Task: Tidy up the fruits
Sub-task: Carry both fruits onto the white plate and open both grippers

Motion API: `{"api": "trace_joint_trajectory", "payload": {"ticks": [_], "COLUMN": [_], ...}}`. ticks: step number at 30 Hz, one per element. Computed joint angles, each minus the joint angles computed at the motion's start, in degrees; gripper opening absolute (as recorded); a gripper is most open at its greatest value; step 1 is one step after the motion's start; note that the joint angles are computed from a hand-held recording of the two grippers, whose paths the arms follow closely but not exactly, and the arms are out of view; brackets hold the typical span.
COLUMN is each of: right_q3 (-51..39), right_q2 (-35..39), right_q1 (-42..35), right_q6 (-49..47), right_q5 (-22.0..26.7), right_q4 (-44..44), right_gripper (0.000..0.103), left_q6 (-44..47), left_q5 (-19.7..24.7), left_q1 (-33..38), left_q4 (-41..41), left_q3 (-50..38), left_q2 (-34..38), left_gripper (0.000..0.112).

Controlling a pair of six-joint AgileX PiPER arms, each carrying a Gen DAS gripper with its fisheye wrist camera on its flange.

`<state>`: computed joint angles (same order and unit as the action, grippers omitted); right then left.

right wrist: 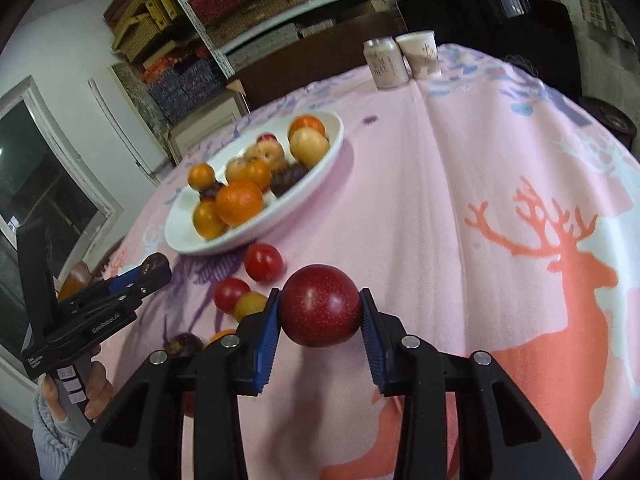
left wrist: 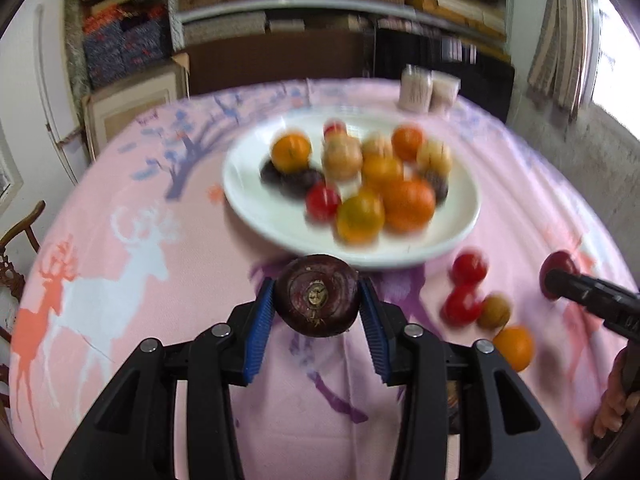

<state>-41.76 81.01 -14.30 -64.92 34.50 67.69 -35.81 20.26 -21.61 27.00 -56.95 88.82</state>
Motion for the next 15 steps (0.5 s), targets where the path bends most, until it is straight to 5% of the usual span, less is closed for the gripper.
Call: {"api": "trace_joint_trajectory", "payload": {"ticks": [2,8,15], "right_q3": [-3.5,-19.7,-32.2], "right_q2": [-0.7,7.8,20.8], "right_q1": [2.7,14.6,18.3], "right_q6": [4.3,23.0,29.2], "right_q5": [-1.3,-7.7,-10.0], "right_q4": [-4.2,-20.1,-23.0], "right_gripper": [0.039,0.039,0.04], "left_q6": [7.0,10.2,17.6], "left_q5": [0.8,7.2,8.8], "left_q1": [1.3,3.7,7.1], "left_q4": [-7.1,-11.3,-18.3], "left_q3": [-3.4,-18.0,-26.8], "left_q2": [0.6,10.7,19.1], "left_gripper": [0.042,0.042,0.042]}}
